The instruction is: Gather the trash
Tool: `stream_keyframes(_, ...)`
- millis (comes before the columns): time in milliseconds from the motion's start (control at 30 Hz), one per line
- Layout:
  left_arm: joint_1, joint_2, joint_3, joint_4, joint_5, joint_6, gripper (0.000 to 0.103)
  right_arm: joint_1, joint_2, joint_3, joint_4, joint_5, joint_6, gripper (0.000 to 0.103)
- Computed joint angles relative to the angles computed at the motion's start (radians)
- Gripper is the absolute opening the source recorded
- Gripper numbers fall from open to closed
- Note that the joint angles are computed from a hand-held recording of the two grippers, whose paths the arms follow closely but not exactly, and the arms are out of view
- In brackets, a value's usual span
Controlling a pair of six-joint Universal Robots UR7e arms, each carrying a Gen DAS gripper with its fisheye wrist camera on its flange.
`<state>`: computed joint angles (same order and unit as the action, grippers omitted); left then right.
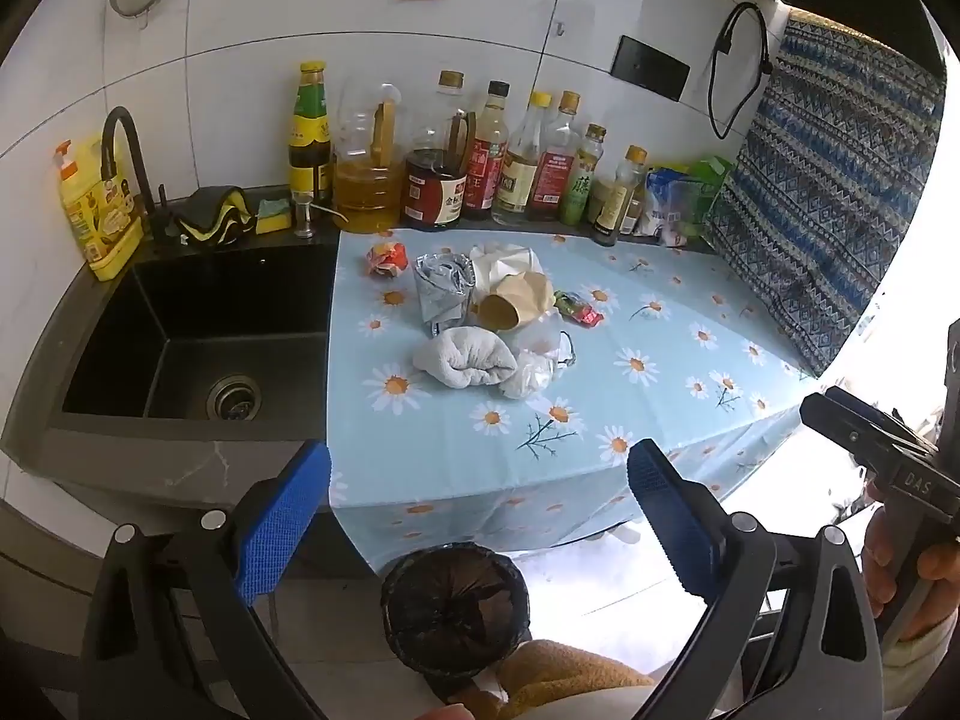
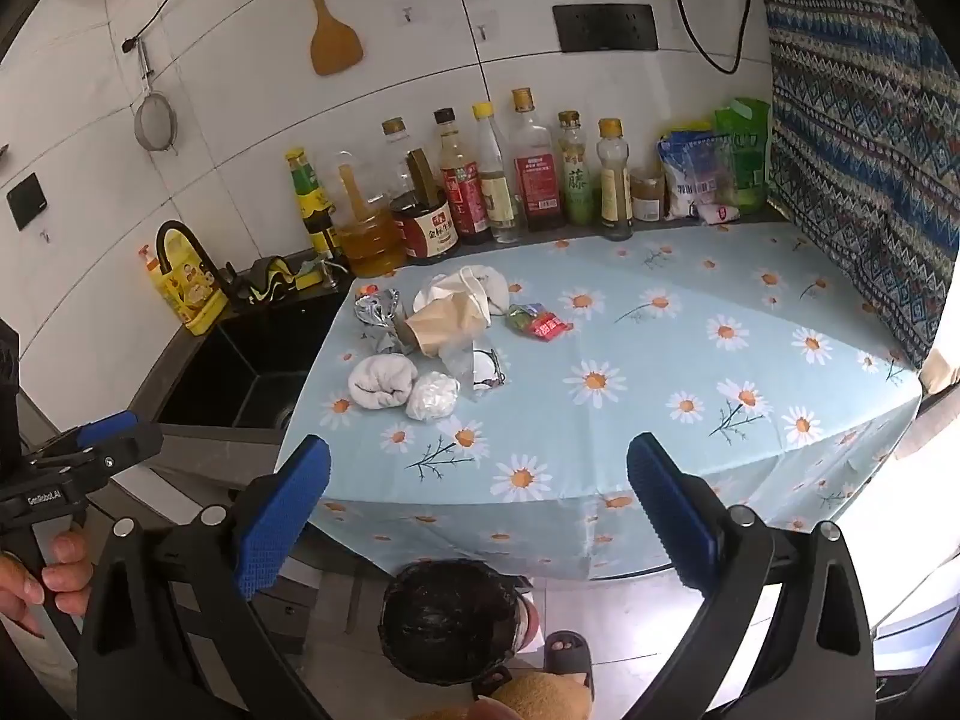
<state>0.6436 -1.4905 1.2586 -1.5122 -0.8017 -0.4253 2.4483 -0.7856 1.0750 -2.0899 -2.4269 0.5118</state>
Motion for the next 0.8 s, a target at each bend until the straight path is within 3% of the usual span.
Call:
stream_keyframes(300,0.004,0.000,-0.009,0.011,-0.004,-0.017,0.096,-0.007,0.003,-0.021,0.029,0.039,0.015,0.098)
stream_keyframes(800,0.016,-0.010,0.001,0.009,-0.022,-0.022,0.096,-0.006,0.005,-0.008,0.022,0.028,0.020,0.098)
